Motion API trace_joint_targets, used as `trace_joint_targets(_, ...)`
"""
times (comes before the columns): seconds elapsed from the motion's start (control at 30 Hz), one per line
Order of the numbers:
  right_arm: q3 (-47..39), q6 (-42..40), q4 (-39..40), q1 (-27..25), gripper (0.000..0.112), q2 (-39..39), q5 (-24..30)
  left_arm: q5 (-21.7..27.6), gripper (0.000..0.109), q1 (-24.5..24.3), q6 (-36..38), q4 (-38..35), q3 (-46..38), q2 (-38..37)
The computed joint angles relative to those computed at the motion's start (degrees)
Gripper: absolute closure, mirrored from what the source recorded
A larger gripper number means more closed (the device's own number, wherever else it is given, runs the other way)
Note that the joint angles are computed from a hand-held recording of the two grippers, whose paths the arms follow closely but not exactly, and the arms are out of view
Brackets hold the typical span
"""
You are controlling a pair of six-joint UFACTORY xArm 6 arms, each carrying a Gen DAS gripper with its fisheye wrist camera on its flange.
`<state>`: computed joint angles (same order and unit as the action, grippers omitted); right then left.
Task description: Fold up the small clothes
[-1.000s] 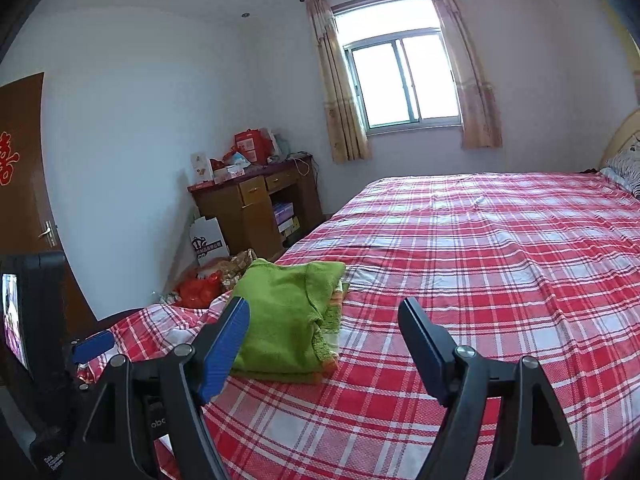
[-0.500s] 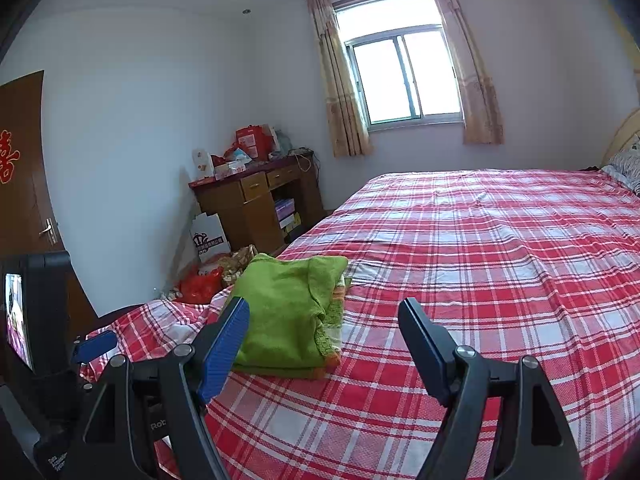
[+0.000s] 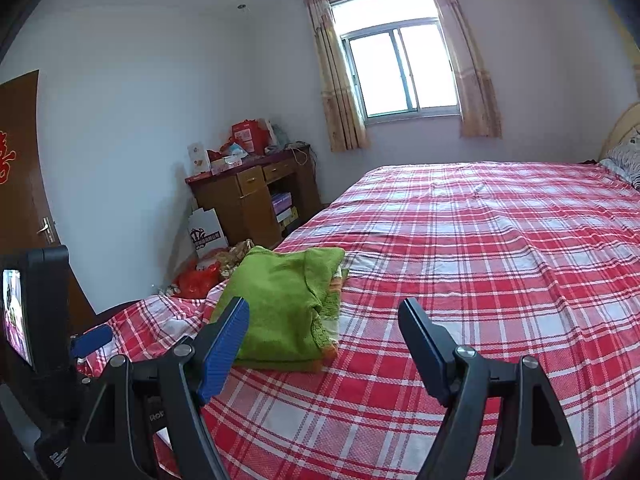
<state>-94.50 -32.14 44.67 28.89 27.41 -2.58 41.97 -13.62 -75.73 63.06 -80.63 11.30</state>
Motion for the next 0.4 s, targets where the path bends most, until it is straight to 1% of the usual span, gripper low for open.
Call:
trace_joint_targets(0.1, 0.5, 1.6, -1.6, 0.0, 0.035, -0.1, 0.0, 0.8, 0.006, -0.1, -0.2, 0.1, -0.3, 0.3)
trace_joint_targets(0.17, 0.8, 3.6, -3.7, -0.1, 0.035, -0.1, 0.0, -0.6, 0.006, 0.5, 0.3, -1.2, 0.2, 0.1)
trace_joint_targets(0.4, 0.6, 4.7, -4.8, -0.2, 0.035, 0.3, 0.6, -0.6, 0.006, 1.0, 0.0, -1.9, 0.5, 0.0)
